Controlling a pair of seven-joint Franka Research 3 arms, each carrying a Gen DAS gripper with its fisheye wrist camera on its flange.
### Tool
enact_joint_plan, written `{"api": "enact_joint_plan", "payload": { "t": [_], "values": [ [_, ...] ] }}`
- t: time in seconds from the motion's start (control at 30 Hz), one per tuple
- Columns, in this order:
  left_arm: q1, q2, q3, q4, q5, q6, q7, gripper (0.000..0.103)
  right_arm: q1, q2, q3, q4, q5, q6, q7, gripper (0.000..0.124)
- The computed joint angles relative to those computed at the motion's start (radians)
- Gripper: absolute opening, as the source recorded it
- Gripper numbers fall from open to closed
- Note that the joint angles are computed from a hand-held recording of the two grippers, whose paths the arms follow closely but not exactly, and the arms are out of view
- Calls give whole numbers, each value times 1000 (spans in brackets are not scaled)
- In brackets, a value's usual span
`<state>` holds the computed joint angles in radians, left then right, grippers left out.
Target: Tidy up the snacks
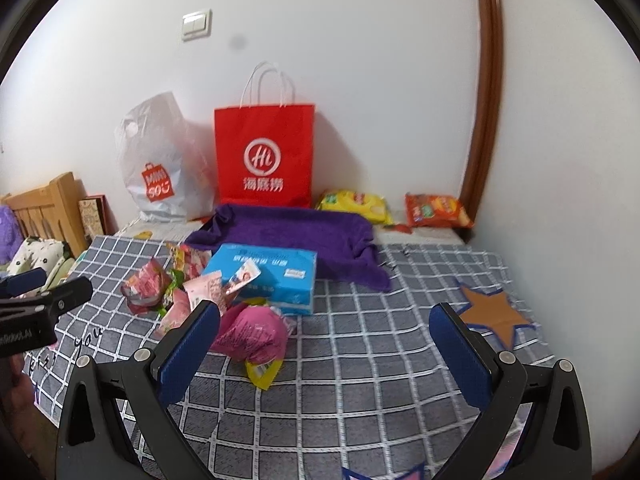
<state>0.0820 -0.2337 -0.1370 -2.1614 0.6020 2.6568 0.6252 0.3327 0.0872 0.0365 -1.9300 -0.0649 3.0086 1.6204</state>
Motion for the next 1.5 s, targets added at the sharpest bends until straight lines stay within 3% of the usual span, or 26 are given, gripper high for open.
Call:
{"api": "enact_joint_plan", "payload": {
  "t": [0.13,0.4,0.57,0.7,0.77,0.93,1.3,1.5],
  "values": [
    [-6,42,27,16,-61,3,64,102,-34,80,62,87,212,-97,-180,102],
    [4,90,70,28,-205,20,171,102,-28,233,87,290,370,-269,-244,96],
    [19,123,74,48,-224,34,184,102,12,329,61,423,334,-369,-221,92],
    [18,161,81,79,-283,24,242,102,66,387,5,497,216,-435,-163,81],
    [19,174,81,87,-291,21,253,102,56,384,1,486,198,-446,-167,81],
    [19,212,80,124,-313,9,279,102,-46,353,64,445,353,-470,-275,82],
    [11,277,77,199,-317,-32,316,102,-28,313,-27,400,221,-424,-168,84],
    [11,293,79,223,-311,-47,310,102,-64,323,21,405,285,-419,-254,84]
  ]
}}
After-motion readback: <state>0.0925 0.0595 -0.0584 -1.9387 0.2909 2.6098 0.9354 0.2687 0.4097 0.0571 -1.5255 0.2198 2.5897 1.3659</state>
